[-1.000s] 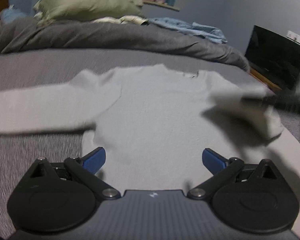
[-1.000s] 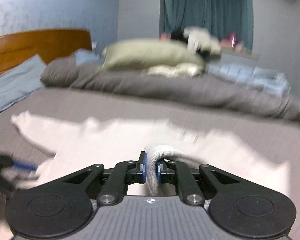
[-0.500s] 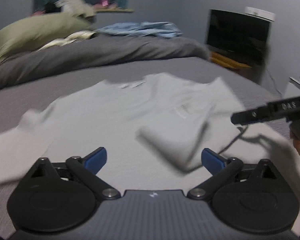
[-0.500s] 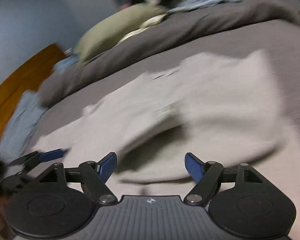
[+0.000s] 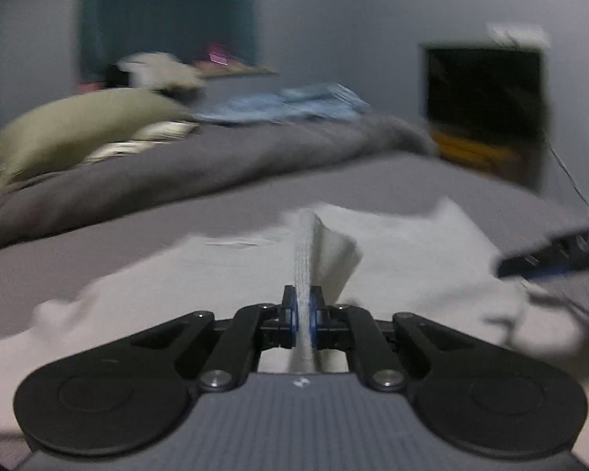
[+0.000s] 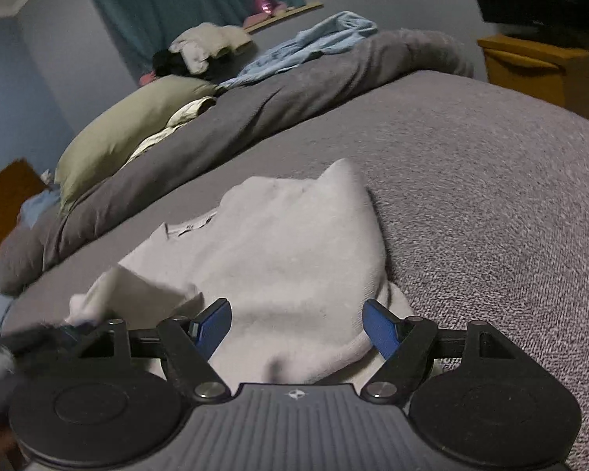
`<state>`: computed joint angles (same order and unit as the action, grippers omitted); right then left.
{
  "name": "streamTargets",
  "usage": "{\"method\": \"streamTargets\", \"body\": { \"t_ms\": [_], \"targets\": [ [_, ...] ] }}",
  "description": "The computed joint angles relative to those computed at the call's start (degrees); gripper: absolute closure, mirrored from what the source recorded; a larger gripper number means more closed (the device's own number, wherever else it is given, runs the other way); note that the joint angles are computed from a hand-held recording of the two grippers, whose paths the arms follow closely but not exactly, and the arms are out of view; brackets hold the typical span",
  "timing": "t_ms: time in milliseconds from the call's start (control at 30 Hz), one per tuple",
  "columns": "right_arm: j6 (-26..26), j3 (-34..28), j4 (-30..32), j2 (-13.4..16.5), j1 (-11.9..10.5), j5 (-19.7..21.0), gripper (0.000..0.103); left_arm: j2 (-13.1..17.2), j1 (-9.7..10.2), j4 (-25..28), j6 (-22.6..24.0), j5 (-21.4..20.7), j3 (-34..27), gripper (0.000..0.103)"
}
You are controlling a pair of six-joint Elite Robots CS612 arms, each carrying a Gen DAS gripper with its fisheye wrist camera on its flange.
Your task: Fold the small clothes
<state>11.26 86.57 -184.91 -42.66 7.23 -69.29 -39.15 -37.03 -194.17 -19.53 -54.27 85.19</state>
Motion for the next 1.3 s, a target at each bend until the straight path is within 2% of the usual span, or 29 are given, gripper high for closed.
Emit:
{"method": "streamTargets", "body": {
  "t_ms": [67, 167, 233, 300, 367, 500, 533, 600, 633, 667, 700, 733, 767, 800, 833, 900, 933, 1033, 1067, 1133, 1200, 1267, 1300],
  "targets": [
    [-1.1, 0.6, -0.2, -0.5, -0.2, 0.2, 0.027, -2.2, -0.06, 0.3, -8.7, 2.5, 4.5, 0.101],
    [-1.3, 2.0, -0.5, -1.1, -0.5, -0.2, 0.027, -4.9, -0.27, 2.1, -19.9, 3.1, 10.6, 0.101],
    [-1.3, 1.2, 0.2, -0.8, -0.7, -0.7, 0.027, -5.8, -0.51, 2.8, -24.5, 2.3, 13.8, 0.101],
    [-1.7, 0.5, 0.7, -0.5, -0.7, -0.9, 0.027, -6.0, -0.21, 2.3, -26.4, -1.1, 15.6, 0.099],
    [-2.3, -0.2, 1.4, -0.3, -0.4, -1.2, 0.027, -5.9, 0.53, 1.3, -29.3, -4.7, 16.7, 0.088],
    [-3.8, -3.1, 3.2, 1.2, 0.2, -2.1, 0.027, -4.7, 2.3, -5.2, -33.6, -8.9, 17.1, 0.035],
    [-4.5, -3.0, 3.2, 1.1, 0.3, -2.5, 0.026, -4.5, 2.51, -5.8, -33.8, -8.6, 16.8, 0.033],
    [-6.0, -3.3, 3.3, 1.3, 0.7, -4.1, 0.021, -4.8, 2.68, -2.8, -33.8, -6.2, 15.9, 0.033],
    [-6.6, -3.8, 3.4, 1.6, 0.9, -4.8, 0.018, -4.8, 2.67, -1.7, -34.1, -4.8, 15.5, 0.034],
    [-7.1, -4.1, 3.0, 1.7, 1.1, -5.6, 0.014, -4.8, 2.93, -2.1, -34.2, -5.5, 15.4, 0.035],
    [-7.6, -4.1, 2.1, 1.8, 1.2, -6.2, 0.011, -4.7, 3.65, -3.5, -34.3, -8.6, 15.2, 0.046],
    [-8.1, -4.1, 1.1, 2.0, 1.3, -6.7, 0.009, -4.4, 4.47, -3.6, -34.5, -11.5, 14.8, 0.065],
    [-8.6, -4.2, 0.5, 2.1, 1.4, -7.3, 0.007, -4.8, 4.8, -2.8, -34.6, -13.0, 15.0, 0.075],
    [-9.0, -4.3, 0.0, 2.2, 1.5, -8.0, 0.007, -5.0, 4.83, -1.1, -33.9, -12.8, 14.8, 0.1],
    [-9.0, -4.3, -0.2, 2.3, 1.6, -8.5, 0.007, -5.2, 4.54, 0.9, -32.5, -11.0, 14.6, 0.103],
    [-8.4, -4.5, 0.5, 2.4, 1.6, -9.4, 0.007, -5.1, 4.2, -0.5, -29.1, -8.8, 14.8, 0.103],
    [-8.1, -4.6, 0.9, 2.4, 1.6, -9.9, 0.007, -5.0, 3.75, -1.5, -28.8, -6.3, 15.0, 0.103],
    [-7.8, -4.7, 1.7, 2.4, 1.5, -10.3, 0.007, -5.6, 2.62, -1.0, -31.4, 2.5, 16.1, 0.103],
    [-7.9, -4.7, 1.6, 2.5, 1.5, -10.5, 0.007, -6.1, 2.51, 0.8, -33.1, 3.9, 16.5, 0.103],
    [-8.3, -4.8, 1.4, 2.6, 1.5, -11.0, 0.007, -7.0, 2.51, 5.3, -36.5, 3.8, 16.9, 0.103],
    [-8.4, -5.1, 1.3, 2.8, 1.6, -11.6, 0.007, -7.5, 2.21, 8.4, -37.4, 3.1, 17.3, 0.103],
    [-8.5, -5.8, 1.5, 3.2, 1.7, -12.7, 0.008, -7.7, 1.72, 9.3, -37.6, 3.1, 18.0, 0.103],
    [-8.4, -6.2, 1.4, 3.4, 1.7, -13.5, 0.013, -7.6, 1.63, 9.8, -37.6, 3.1, 17.8, 0.103]
  ]
}}
